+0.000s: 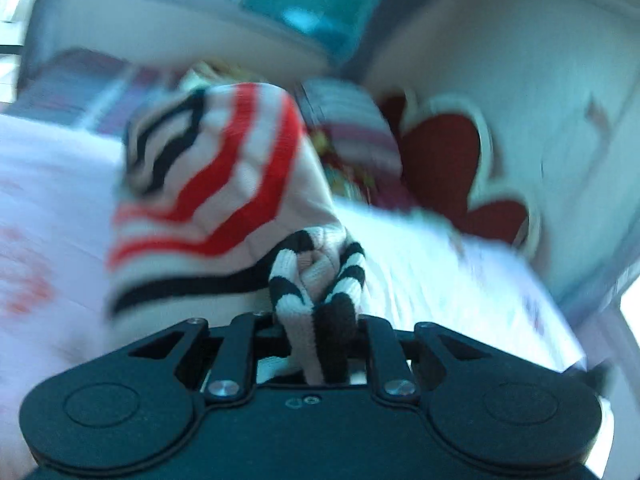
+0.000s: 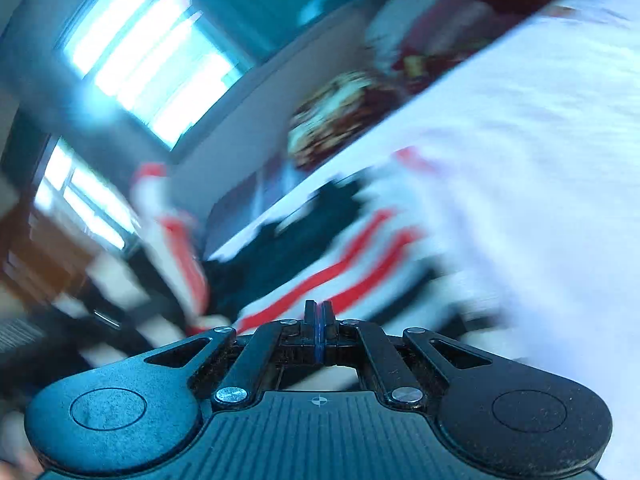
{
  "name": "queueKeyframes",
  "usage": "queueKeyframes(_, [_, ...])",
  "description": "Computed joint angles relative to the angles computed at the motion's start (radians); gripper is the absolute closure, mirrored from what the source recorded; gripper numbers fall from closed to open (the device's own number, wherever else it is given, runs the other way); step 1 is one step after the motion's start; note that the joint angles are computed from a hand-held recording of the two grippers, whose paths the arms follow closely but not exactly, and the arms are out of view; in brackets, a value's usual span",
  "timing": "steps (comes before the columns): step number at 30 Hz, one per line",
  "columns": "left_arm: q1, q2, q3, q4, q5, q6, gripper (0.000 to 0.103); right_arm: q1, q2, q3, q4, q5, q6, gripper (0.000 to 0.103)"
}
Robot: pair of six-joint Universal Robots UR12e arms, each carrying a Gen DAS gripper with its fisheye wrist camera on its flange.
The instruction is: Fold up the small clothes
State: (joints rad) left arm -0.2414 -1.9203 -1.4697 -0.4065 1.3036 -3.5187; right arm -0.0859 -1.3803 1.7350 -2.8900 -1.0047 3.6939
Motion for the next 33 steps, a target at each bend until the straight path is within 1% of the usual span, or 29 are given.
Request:
queueKeyframes(2, [-0.028,-0.041,0.051,-0.118,-0.034,0.065,0.081,-0.044,-0.022,0.017,0.0,0.018,0.015,0.101])
queueKeyframes(3, [-0.039,-0.058,0.067,-0.162,-0.047,0.095,0.077,-0.06,-0.031,0.025,-0.006,0.019,0.036,0.085])
queueKeyframes(4, [-0.056,-0.063,0.068,-0.164,-0.018,0.13,0.07,-0.075,-0.037,0.031,-0.019,0.022,0.062,0.067])
queueKeyframes(5, [-0.066,-0.07,0.073,-0.132,0.006,0.161,0.046,-0.085,-0.043,0.038,-0.039,0.013,0.088,0.029])
queueKeyframes(6, [-0.069,-0.063,0.071,-0.123,-0.012,0.18,0.038,-0.094,-0.048,0.046,-0.073,0.011,0.107,0.025])
queueKeyframes(7, [-0.066,-0.05,0.057,-0.092,-0.043,0.168,0.037,-0.107,-0.048,0.048,-0.093,0.045,0.117,0.025])
queueKeyframes(8, [-0.064,-0.034,0.037,-0.047,-0.05,0.154,0.037,-0.116,-0.049,0.047,-0.09,0.076,0.122,0.025])
queueKeyframes(9, [-0.063,-0.016,0.016,-0.001,-0.033,0.152,0.037,-0.121,-0.049,0.045,-0.082,0.102,0.122,0.026])
queueKeyframes(11, [-0.053,0.022,-0.024,0.058,0.032,0.139,0.037,-0.122,-0.05,0.044,-0.062,0.15,0.109,0.026])
queueKeyframes(12, [-0.044,0.041,-0.05,0.097,0.073,0.119,0.036,-0.124,-0.052,0.042,-0.032,0.179,0.101,0.026])
queueKeyframes(13, [-0.037,0.054,-0.07,0.114,0.133,0.103,0.036,-0.123,-0.05,0.042,-0.014,0.207,0.109,0.026])
queueKeyframes(14, [-0.028,0.063,-0.083,0.113,0.182,0.095,0.036,-0.121,-0.048,0.042,0.01,0.226,0.115,0.026])
queueKeyframes(15, [-0.016,0.067,-0.086,0.088,0.215,0.085,0.037,-0.118,-0.047,0.039,0.036,0.238,0.119,0.026])
queueKeyframes(16, [-0.001,0.07,-0.084,0.049,0.22,0.063,0.039,-0.116,-0.042,0.038,0.049,0.256,0.126,0.026])
queueKeyframes(17, [0.01,0.069,-0.085,0.03,0.215,0.041,0.039,-0.114,-0.037,0.033,0.069,0.279,0.132,0.026])
queueKeyframes(18, [0.022,0.071,-0.094,0.022,0.203,0.025,0.039,-0.113,-0.035,0.028,0.109,0.293,0.12,0.026])
queueKeyframes(20, [0.029,0.063,-0.087,-0.023,0.204,0.018,0.04,-0.104,-0.026,0.017,0.134,0.298,0.108,0.026])
queueKeyframes(21, [0.033,0.061,-0.09,-0.034,0.192,0.013,0.04,-0.097,-0.023,0.011,0.153,0.284,0.099,0.026])
queueKeyframes(22, [0.034,0.061,-0.098,-0.03,0.179,0.007,0.041,-0.088,-0.016,-0.002,0.171,0.262,0.08,0.029])
queueKeyframes(23, [0.039,0.082,-0.138,-0.013,0.173,0.001,0.041,-0.078,-0.004,-0.021,0.19,0.237,0.053,0.043])
queueKeyframes(24, [0.039,0.082,-0.143,-0.007,0.171,-0.004,0.041,-0.066,0.001,-0.04,0.225,0.199,0.014,0.052])
queueKeyframes(25, [0.039,0.084,-0.147,-0.003,0.173,-0.006,0.039,-0.053,0.007,-0.058,0.258,0.159,-0.03,0.055])
queueKeyframes(26, [0.04,0.083,-0.148,-0.006,0.178,-0.005,0.038,-0.041,0.013,-0.074,0.281,0.122,-0.079,0.062])
queueKeyframes(27, [0.04,0.081,-0.146,-0.009,0.178,-0.006,0.038,-0.027,0.017,-0.086,0.292,0.078,-0.129,0.071])
queueKeyframes(28, [0.041,0.081,-0.148,-0.01,0.172,-0.004,0.038,-0.016,0.018,-0.096,0.303,0.036,-0.179,0.073])
queueKeyframes(29, [0.041,0.085,-0.156,-0.008,0.172,0.0,0.038,-0.009,0.017,-0.1,0.299,0.013,-0.222,0.077])
queueKeyframes(30, [0.041,0.084,-0.154,-0.01,0.172,0.003,0.038,-0.003,0.013,-0.094,0.276,-0.001,-0.257,0.079])
queueKeyframes(32, [0.037,0.088,-0.155,-0.011,0.169,0.009,0.04,0.003,-0.004,-0.077,0.224,-0.043,-0.338,0.08])
queueKeyframes(33, [0.035,0.087,-0.153,-0.013,0.165,0.013,0.04,0.004,-0.011,-0.068,0.204,-0.053,-0.364,0.081])
